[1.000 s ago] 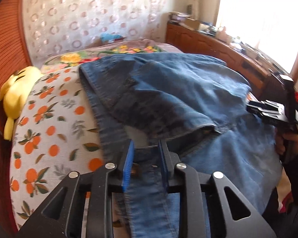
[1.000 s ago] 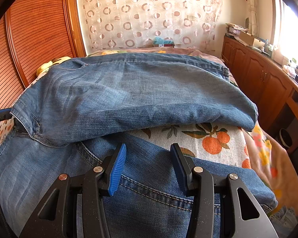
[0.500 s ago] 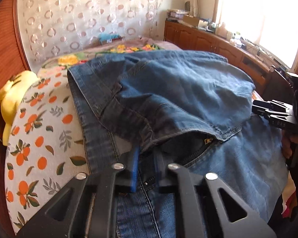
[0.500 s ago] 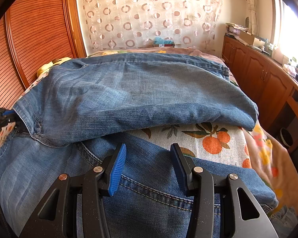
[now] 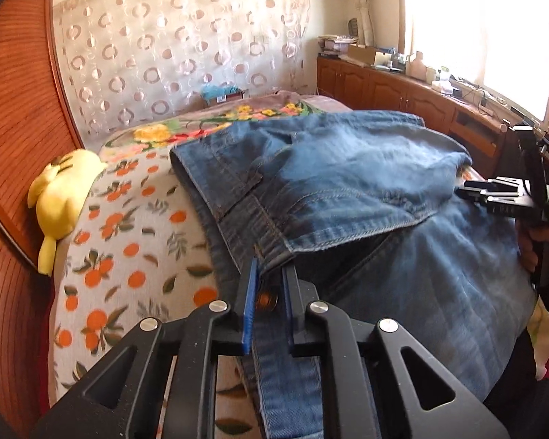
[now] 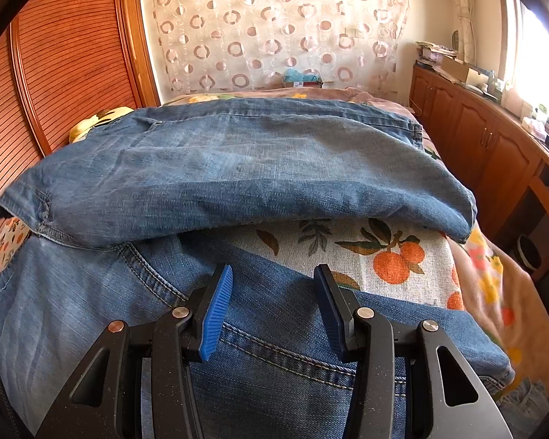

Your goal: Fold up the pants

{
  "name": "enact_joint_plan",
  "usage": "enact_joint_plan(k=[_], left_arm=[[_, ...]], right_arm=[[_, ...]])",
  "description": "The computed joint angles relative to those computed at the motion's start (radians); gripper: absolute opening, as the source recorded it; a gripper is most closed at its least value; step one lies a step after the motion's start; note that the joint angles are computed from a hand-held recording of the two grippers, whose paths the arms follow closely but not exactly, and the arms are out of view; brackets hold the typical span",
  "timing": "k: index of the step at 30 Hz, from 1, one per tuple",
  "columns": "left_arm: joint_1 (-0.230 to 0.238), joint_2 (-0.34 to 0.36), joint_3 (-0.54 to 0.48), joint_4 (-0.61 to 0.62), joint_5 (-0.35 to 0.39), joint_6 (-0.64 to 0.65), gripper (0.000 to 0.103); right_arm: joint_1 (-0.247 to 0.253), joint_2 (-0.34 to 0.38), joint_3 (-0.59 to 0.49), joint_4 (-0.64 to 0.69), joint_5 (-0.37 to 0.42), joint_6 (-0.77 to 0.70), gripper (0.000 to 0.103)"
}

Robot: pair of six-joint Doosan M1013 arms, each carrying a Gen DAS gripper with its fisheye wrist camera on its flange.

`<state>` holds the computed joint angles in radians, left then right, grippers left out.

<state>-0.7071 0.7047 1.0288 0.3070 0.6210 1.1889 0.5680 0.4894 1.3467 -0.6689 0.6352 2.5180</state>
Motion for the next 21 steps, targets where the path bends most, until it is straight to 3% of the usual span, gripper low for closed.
enact_joint_plan(k=[3,5,8,13,21], left_arm=[[-0.001,-0.007,0.020,0.073,0.024,-0.089,0.014],[0.008,-0.011,0.025,0.028,0.026,-0.085,0.014],[0.024,-0.010,0.019,-0.039,0.029,-0.066,0.025],[0.023,0.004,-0.001,-0.043,0.029,-0.044,0.045],[0.011,0.028,-0.047,-0.133,0.043,0.020,0.046]], right_arm=[[-0.001,0.000,-0.001,0.004,0.000,-0.005,0.048],[-0.001,0.001,-0.001,0.005,0.000,-0.006,0.048],[-0.001,0.001,-0.002,0.007,0.000,-0.008,0.048],[-0.002,-0.001,0.000,0.008,0.000,-0.007,0.048],[-0.004,-0.003,0.002,0.010,-0.004,-0.009,0.048]])
